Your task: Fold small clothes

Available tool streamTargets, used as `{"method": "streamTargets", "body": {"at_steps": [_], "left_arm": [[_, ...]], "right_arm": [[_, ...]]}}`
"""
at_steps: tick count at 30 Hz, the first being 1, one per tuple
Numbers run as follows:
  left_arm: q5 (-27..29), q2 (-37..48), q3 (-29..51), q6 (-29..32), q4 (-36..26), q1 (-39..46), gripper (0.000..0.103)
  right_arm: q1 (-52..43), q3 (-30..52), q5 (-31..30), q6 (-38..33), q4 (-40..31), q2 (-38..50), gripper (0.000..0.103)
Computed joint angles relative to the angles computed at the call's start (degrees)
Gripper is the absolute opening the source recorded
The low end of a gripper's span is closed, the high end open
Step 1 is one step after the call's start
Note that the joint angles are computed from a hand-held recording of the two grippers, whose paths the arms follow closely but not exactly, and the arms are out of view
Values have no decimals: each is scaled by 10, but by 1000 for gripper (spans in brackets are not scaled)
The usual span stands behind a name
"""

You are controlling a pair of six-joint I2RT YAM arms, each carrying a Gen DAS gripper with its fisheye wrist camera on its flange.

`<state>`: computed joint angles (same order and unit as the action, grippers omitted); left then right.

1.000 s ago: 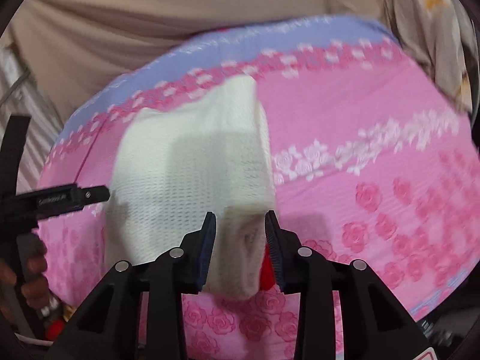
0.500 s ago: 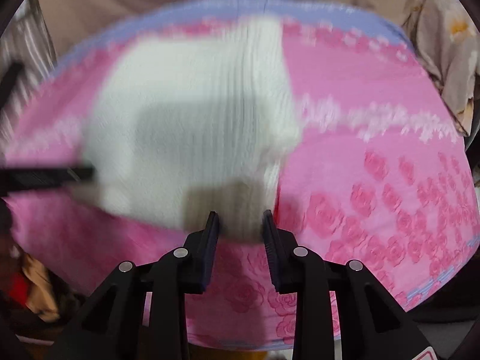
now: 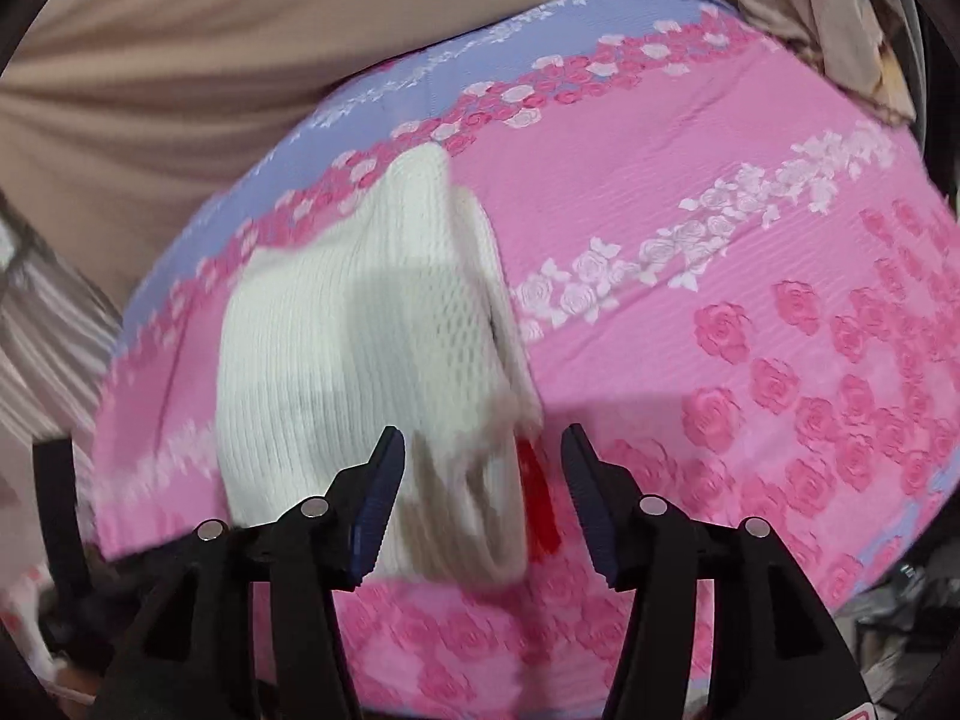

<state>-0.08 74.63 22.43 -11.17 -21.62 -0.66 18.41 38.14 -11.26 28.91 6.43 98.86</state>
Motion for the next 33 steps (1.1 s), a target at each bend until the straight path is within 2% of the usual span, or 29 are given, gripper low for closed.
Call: {"method": "streamTargets", "body": {"at_steps": [1,2,3,6,8,10,11,12,13,15,17,18,19,24,26,27,28,29,31,32,33], "left_arm": [[0,-8,0,1,-5,5,73],[-2,-4,4,-4,-4,2,73],[-1,-13,6,4,-14,14,73],[3,-27,23,3,-26,33,73],[8,-51,28,8,-39,55,73],[9,-44,39,5,-40,60,73],[8,-35,43,2,-36,58,73],[4,-21,49,-4,-31,51,73],[0,-8,57,-12,-29,43,73],[4,-5,64,-24,-29,31,74],[6,0,68,-37,-23,17,81],[11,10,71,-40,-17,13,82],[14,22,75,-46,-12,5,84],[2,70,100,-72,4,-38,84],[-10,73,103,-82,7,-61,84],[-16,75,103,-85,8,-71,84],[-22,77,103,-87,8,-78,84],[-30,81,102,-89,9,-87,84],[-39,93,101,-93,13,-100,84],[-41,97,100,-96,15,-104,84],[-41,99,98,-95,17,-103,84]], "right_arm": [[-6,21,-23,-15,8,39,56],[-6,58,-33,-12,-21,76,53],[-5,67,-51,-17,-27,84,25],[10,11,-46,-23,33,-18,23],[23,6,-26,-43,28,-44,23],[26,44,-9,-87,0,20,24],[28,76,15,-83,-35,76,25],[17,80,-5,-85,-25,103,31],[5,59,-28,-81,15,101,33],[3,44,-26,-48,-14,53,41],[5,14,-16,-33,-14,6,51],[9,-1,-6,-26,-18,-13,62],[14,-13,3,-20,-19,-24,66],[35,-78,20,0,0,-58,66],[75,-132,78,4,37,-118,64],[80,-133,95,0,41,-125,64],[113,-146,142,-16,45,-148,63],[133,-149,168,-36,49,-151,60],[164,-129,196,-71,40,-127,35],[171,-114,197,-81,32,-106,29],[173,-90,190,-91,20,-66,18]]}}
